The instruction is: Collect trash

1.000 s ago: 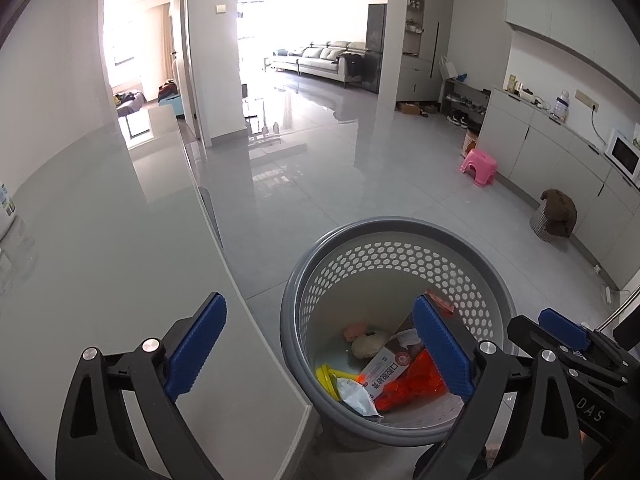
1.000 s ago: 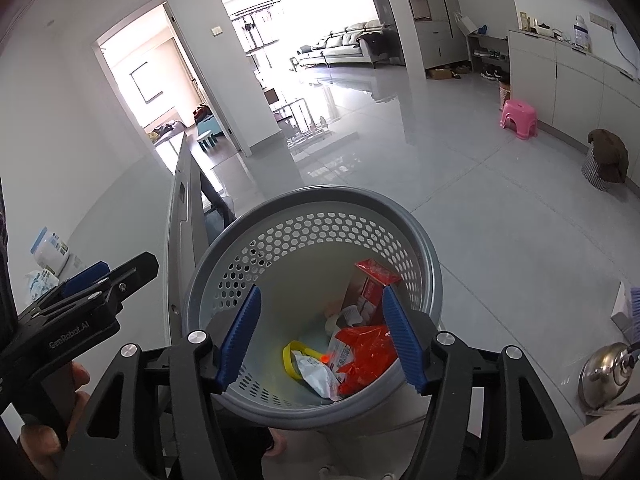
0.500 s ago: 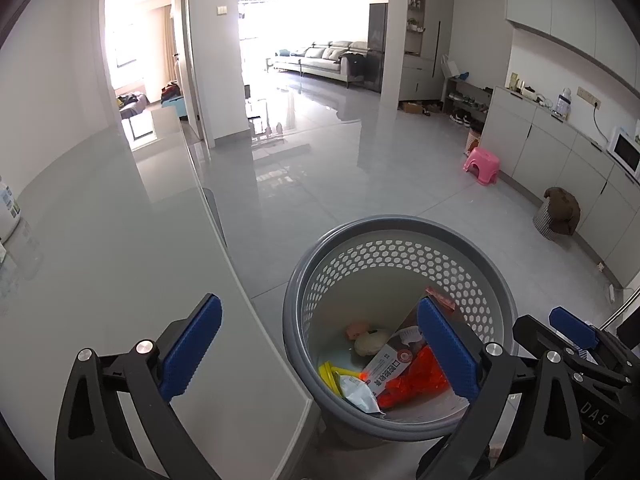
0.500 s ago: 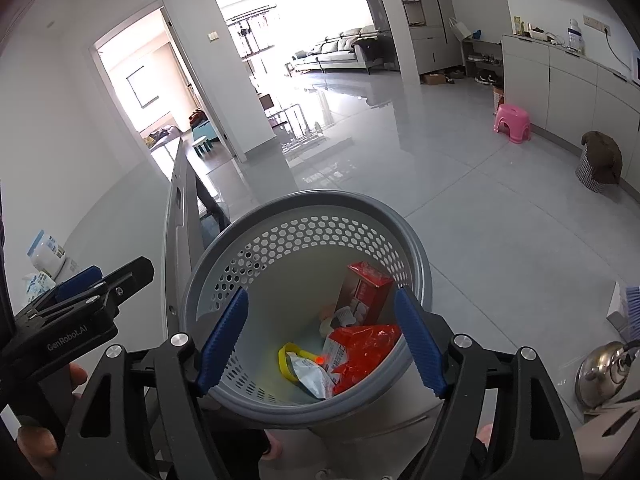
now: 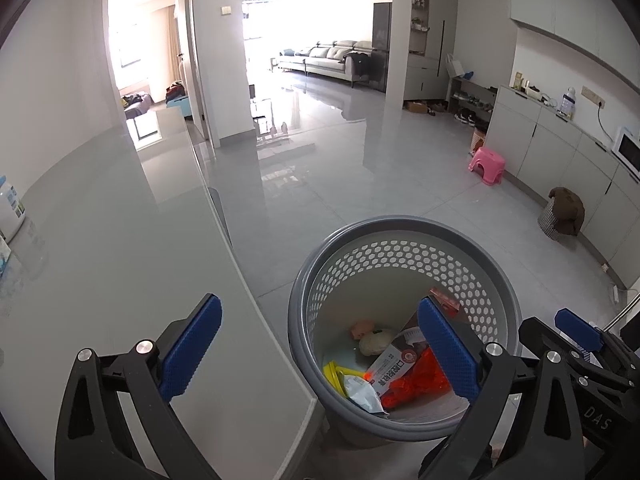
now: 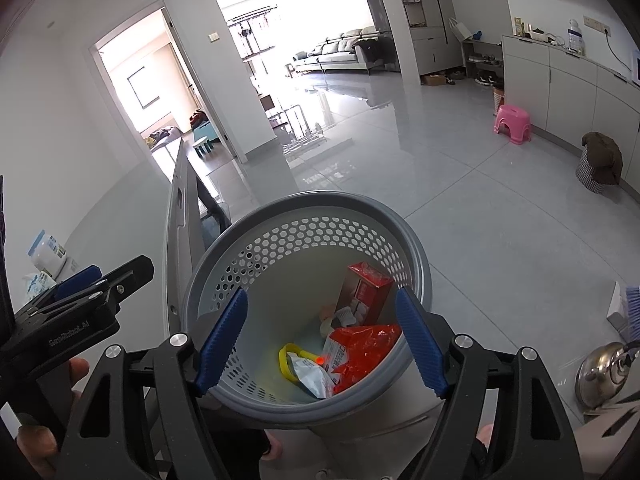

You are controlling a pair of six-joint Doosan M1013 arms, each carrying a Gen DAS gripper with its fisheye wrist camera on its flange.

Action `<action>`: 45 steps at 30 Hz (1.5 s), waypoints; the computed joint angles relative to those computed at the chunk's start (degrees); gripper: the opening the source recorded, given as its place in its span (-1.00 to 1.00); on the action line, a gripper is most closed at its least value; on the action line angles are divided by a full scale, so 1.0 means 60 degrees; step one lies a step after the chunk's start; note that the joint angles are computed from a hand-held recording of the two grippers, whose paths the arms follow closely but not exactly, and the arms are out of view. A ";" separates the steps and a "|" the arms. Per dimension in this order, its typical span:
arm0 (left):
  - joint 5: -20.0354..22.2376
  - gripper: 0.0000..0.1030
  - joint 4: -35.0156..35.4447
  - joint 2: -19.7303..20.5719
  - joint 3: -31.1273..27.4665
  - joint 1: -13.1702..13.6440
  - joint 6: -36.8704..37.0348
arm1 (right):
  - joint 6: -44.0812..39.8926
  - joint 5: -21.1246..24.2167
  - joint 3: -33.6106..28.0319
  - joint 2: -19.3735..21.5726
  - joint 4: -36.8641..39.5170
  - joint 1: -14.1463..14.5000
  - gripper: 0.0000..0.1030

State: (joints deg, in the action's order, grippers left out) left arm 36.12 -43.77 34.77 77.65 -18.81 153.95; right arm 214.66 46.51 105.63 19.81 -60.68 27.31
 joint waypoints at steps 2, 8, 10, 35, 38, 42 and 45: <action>-0.0016 0.88 0.0025 -0.0012 0.0011 -0.0002 -0.0016 | -0.0006 0.0001 0.0001 -0.0001 0.0013 -0.0001 0.42; -0.0044 0.88 -0.0011 -0.0031 0.0025 0.0006 0.0025 | -0.0077 0.0002 -0.0004 -0.0022 0.0041 0.0009 0.42; -0.0081 0.88 0.0003 -0.0035 0.0034 0.0001 0.0005 | -0.0136 0.0018 -0.0027 -0.0026 0.0075 0.0015 0.42; -0.0203 0.88 0.0138 -0.0006 0.0021 0.0006 -0.0155 | -0.0316 0.0029 -0.0069 -0.0035 0.0192 0.0014 0.42; -0.0248 0.88 0.0128 -0.0012 0.0052 -0.0001 -0.0163 | -0.0337 0.0034 -0.0075 -0.0033 0.0202 0.0016 0.42; -0.0272 0.88 0.0117 -0.0014 0.0074 -0.0004 -0.0140 | -0.0355 0.0035 -0.0075 -0.0043 0.0216 0.0023 0.42; -0.0263 0.88 0.0108 -0.0013 0.0071 -0.0002 -0.0142 | -0.0360 0.0052 -0.0094 -0.0016 0.0203 0.0034 0.42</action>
State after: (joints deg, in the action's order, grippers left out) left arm 34.54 -43.12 34.69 78.08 -18.82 153.10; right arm 212.50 46.82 105.07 19.71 -59.46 27.51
